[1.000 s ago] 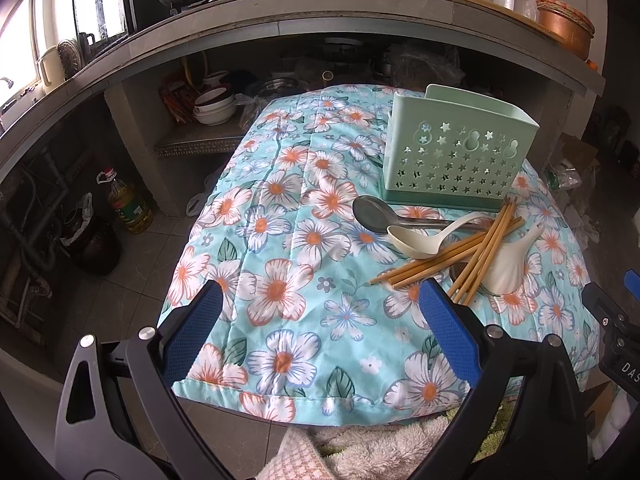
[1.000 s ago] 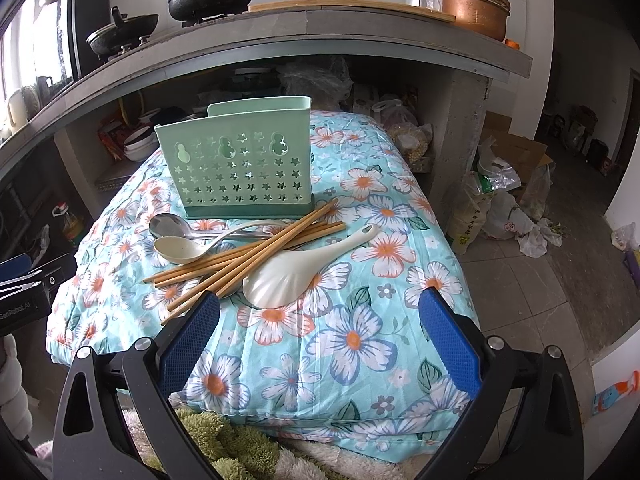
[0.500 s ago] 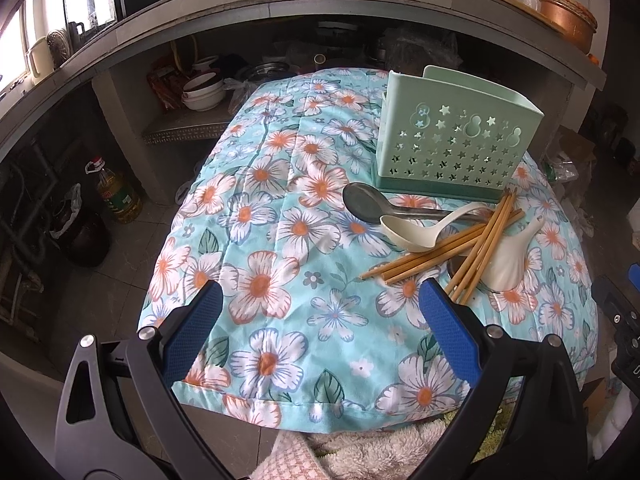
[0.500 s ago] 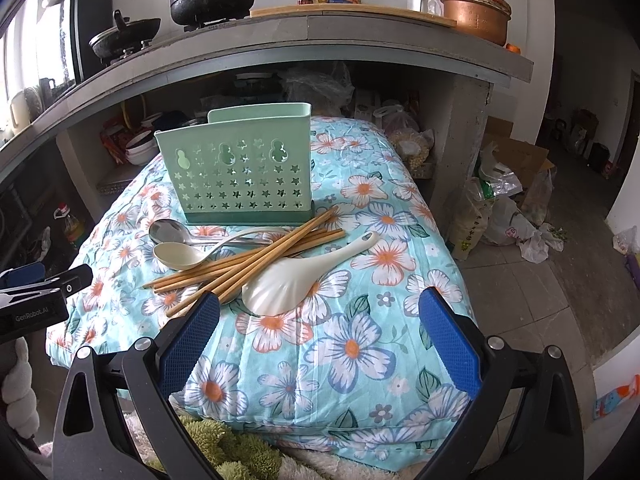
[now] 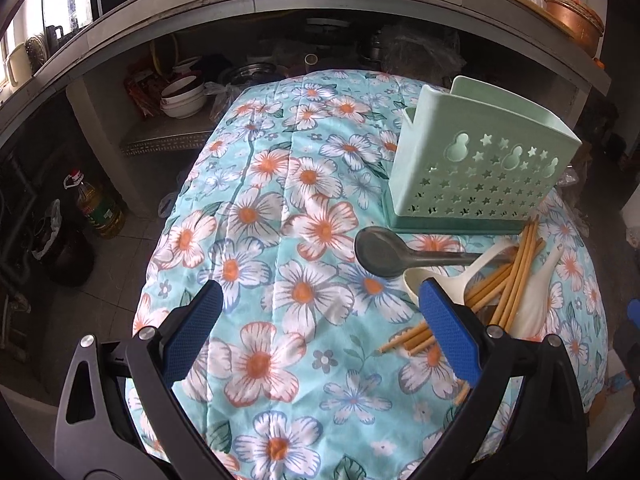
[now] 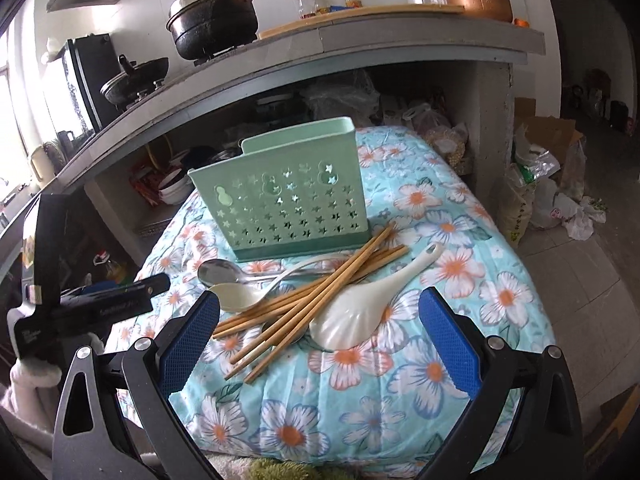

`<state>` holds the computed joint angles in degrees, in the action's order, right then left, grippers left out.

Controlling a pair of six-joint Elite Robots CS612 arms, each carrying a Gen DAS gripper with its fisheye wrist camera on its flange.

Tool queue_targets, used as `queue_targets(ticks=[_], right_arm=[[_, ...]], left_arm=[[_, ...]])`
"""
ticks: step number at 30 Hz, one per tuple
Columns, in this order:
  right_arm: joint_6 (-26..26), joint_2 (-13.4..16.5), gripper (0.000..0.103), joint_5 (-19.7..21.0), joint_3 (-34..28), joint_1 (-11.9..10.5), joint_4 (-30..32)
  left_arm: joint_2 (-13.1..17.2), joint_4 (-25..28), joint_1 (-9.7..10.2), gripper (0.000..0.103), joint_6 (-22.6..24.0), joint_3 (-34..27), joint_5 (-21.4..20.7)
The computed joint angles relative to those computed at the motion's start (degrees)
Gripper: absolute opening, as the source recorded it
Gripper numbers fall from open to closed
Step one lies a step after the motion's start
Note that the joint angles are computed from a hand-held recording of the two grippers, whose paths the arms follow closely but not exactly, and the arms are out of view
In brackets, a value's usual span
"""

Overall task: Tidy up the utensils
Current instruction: 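Reach the left gripper to the metal spoon handle and close on it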

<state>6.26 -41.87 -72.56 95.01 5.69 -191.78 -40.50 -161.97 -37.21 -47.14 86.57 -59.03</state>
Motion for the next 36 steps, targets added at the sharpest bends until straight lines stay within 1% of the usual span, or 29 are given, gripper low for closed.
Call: queue_targets(ticks=[4, 7, 11, 17, 24, 26, 27, 28, 29, 31, 34, 36], right_arm=[[3.11, 0.31, 0.097, 0.01, -0.63, -0.38, 3.44], [4.19, 0.52, 0.097, 0.12, -1.30, -0.41, 4.86], [3.77, 0.93, 0.097, 0.99, -2.42, -0.28, 6.09], [2.90, 1.60, 0.097, 2.74, -4.22, -0.03, 9.15], [-0.11, 2.47, 0.097, 6.34, -6.32, 0.35, 12.70], [-0.68, 2.66, 0.097, 7.07, -6.72, 0.43, 13.02], [-0.91, 2.74, 0.097, 7.26, -6.91, 0.44, 13.16], [-1.16, 2.83, 0.097, 7.26, -7.10, 0.47, 13.31], [-1.35, 2.92, 0.097, 7.05, -7.31, 0.50, 13.28], [-1.29, 3.21, 0.097, 5.58, -7.75, 0.55, 11.79], [-1.31, 3.72, 0.097, 2.28, -8.66, 0.80, 9.57], [-2.16, 4.06, 0.097, 0.63, -9.20, 1.02, 8.03]], left_arm=[[0.91, -2.22, 1.17, 0.095, 2.02, -0.97, -1.83], [1.64, -3.89, 1.91, 0.095, 3.02, -1.55, -3.19], [2.53, -5.92, 2.76, 0.095, 3.93, -2.30, -4.33], [3.66, -6.86, 3.75, 0.095, 5.08, -3.48, -4.56], [4.20, -7.79, 4.67, 0.094, 5.65, -3.63, -5.61], [4.19, -8.47, 4.80, 0.089, 6.03, -3.37, -6.20], [4.22, -8.95, 4.96, 0.082, 6.17, -3.25, -7.17], [4.26, -9.36, 5.21, 0.077, 6.12, -3.18, -8.67], [4.34, -9.79, 5.47, 0.075, 5.78, -3.13, -10.14], [4.49, -11.01, 5.84, 0.067, 5.16, -2.97, -12.84], [4.88, -13.43, 6.12, 0.060, 5.42, -2.85, -16.25], [5.24, -14.88, 6.50, 0.056, 5.11, -2.95, -19.34]])
